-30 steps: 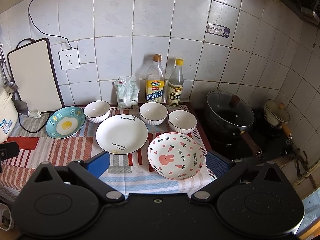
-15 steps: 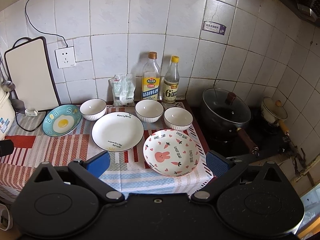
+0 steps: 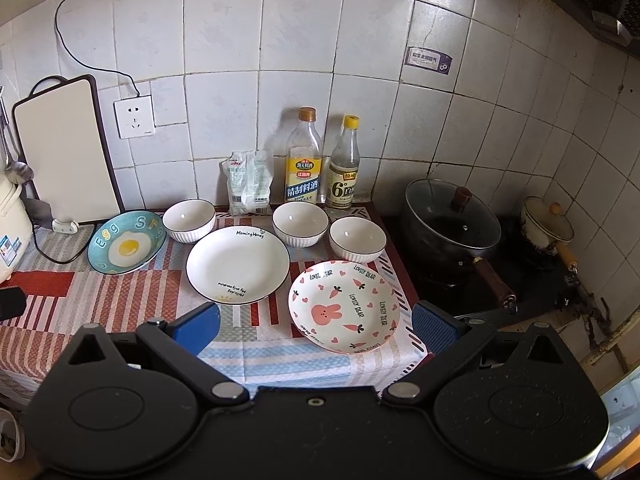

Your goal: Organize plates and bowls

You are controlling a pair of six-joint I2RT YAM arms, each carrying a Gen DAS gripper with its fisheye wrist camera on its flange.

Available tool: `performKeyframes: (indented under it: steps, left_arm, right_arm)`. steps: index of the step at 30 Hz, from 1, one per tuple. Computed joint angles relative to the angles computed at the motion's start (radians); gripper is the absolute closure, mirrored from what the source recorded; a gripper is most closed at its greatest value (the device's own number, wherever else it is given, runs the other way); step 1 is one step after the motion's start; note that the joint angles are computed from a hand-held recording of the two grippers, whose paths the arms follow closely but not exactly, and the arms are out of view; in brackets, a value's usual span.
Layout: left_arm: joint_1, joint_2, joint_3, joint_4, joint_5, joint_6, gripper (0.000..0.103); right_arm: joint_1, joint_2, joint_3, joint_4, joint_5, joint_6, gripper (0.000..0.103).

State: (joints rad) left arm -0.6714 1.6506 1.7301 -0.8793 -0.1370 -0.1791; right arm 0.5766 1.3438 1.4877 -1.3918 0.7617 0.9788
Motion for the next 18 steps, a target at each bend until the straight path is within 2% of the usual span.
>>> performKeyframes:
  steps: [7, 11, 14, 18]
  left_arm:
    - [0.006, -0.003, 0.005, -0.015, 0.001, 0.001, 0.003]
    - [0.022, 0.014, 0.04, -0.045, 0.035, 0.005, 0.003]
    - [0.032, 0.041, 0.095, -0.074, 0.045, 0.044, 0.006]
    - [0.077, 0.114, 0.234, -0.128, 0.098, 0.146, 0.006]
  right_arm:
    - [-0.012, -0.004, -0.01, 0.038, -0.011, -0.043, 0.0]
    - [-0.022, -0.023, -0.013, 0.082, -0.026, -0.097, 0.0]
    - [-0.045, -0.054, -0.046, 0.161, -0.031, -0.17, 0.0]
    - [-0.118, -0.104, -0.122, 0.335, -0.058, -0.39, 0.0]
